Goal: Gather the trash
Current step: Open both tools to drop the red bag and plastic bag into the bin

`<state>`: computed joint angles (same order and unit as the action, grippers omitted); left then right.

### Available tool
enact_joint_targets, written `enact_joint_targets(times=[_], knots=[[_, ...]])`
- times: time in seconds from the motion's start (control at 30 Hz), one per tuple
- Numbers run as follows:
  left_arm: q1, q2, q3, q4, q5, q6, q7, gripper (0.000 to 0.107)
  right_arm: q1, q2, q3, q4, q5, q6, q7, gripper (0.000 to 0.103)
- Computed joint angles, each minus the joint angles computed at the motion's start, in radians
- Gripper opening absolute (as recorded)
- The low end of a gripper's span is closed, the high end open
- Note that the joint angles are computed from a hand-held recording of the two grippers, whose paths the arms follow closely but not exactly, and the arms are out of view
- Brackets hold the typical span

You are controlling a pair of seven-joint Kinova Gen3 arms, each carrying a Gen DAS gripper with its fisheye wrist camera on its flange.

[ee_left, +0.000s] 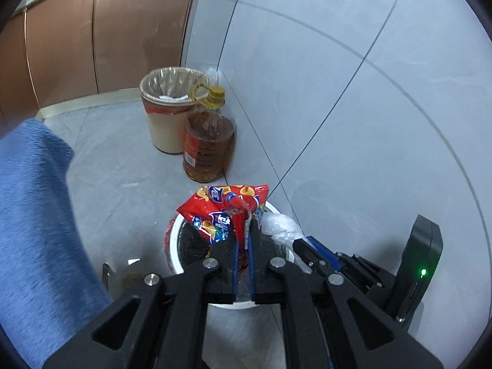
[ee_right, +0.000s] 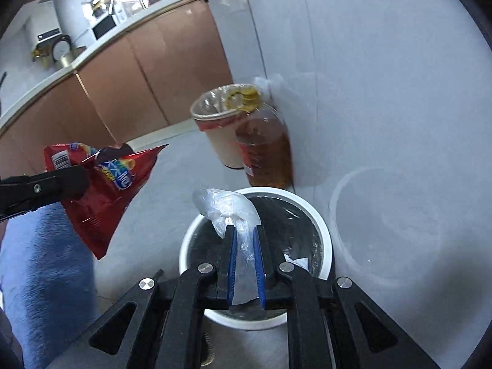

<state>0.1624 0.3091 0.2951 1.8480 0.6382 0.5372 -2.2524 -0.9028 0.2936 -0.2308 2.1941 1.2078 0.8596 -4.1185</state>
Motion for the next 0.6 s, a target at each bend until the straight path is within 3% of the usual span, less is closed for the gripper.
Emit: enact_joint_targets(times=[0.17,0.3,0.4,0.47,0.6], knots=[[0.039,0.075,-0.006,-0.053,-0.045,-0.006,0.065,0.008,0.036,0.028,0.023,0.015,0.021,-0.056,-0.023,0.013],[0.022,0.102,0.013,-0.063,-0.058,-0.008,0.079,0.010,0.040,0.041,0.027,0.006,0.004,-0.059,-0.011,0.029],[-0.006,0.099,0.035,-0.053,-0.040,-0.012,0.060,0.019,0.032,0.048,0.030,-0.004,-0.012,-0.055,0.003,0.030],[-0.023,0.090,0.047,-0.043,-0.022,-0.019,0.042,0.033,0.019,0.045,0.029,-0.012,-0.028,-0.042,0.016,0.031],[-0.056,0.057,0.059,-0.018,0.022,-0.013,0.003,0.035,-0.002,0.042,0.028,-0.035,-0.054,-0.008,0.053,0.034]])
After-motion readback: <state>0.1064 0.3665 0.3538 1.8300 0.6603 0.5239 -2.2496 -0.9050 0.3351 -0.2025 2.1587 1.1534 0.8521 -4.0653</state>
